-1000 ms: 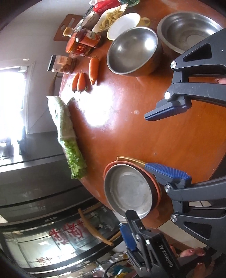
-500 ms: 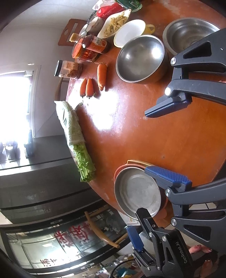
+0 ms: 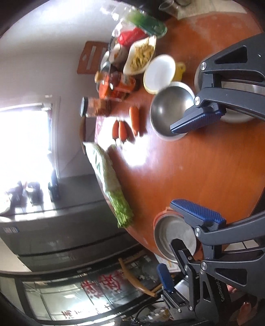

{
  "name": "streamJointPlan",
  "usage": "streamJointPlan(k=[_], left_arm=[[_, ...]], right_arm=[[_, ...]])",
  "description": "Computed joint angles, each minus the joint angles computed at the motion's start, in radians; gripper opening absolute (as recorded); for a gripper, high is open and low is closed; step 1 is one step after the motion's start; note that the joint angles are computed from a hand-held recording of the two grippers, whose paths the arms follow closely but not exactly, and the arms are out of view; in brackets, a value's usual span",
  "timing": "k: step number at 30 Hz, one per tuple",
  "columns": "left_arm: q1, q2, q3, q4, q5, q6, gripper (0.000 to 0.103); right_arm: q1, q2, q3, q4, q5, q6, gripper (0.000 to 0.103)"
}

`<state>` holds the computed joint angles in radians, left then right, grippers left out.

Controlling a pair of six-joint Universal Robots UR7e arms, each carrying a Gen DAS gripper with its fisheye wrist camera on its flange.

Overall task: Organize plates and bowls
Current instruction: 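Move the right gripper toward the large steel bowl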

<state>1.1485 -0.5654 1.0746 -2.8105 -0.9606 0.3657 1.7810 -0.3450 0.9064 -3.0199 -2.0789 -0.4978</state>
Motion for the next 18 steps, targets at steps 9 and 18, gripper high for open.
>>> streamJointPlan(k=[9,18], left_arm=[[-0.043,0.054,-0.022,0.052,-0.033,-0.028,0.079],[-0.065,0.133,-0.083,0.162,-0.063,-0.077,0.079]], right_arm=[[-0.052,-0.157,0.217,-0.159,-0.032,0.012,0.073],[-0.12,-0.248,0.335,-0.185,-0.063,0.061,0.073]])
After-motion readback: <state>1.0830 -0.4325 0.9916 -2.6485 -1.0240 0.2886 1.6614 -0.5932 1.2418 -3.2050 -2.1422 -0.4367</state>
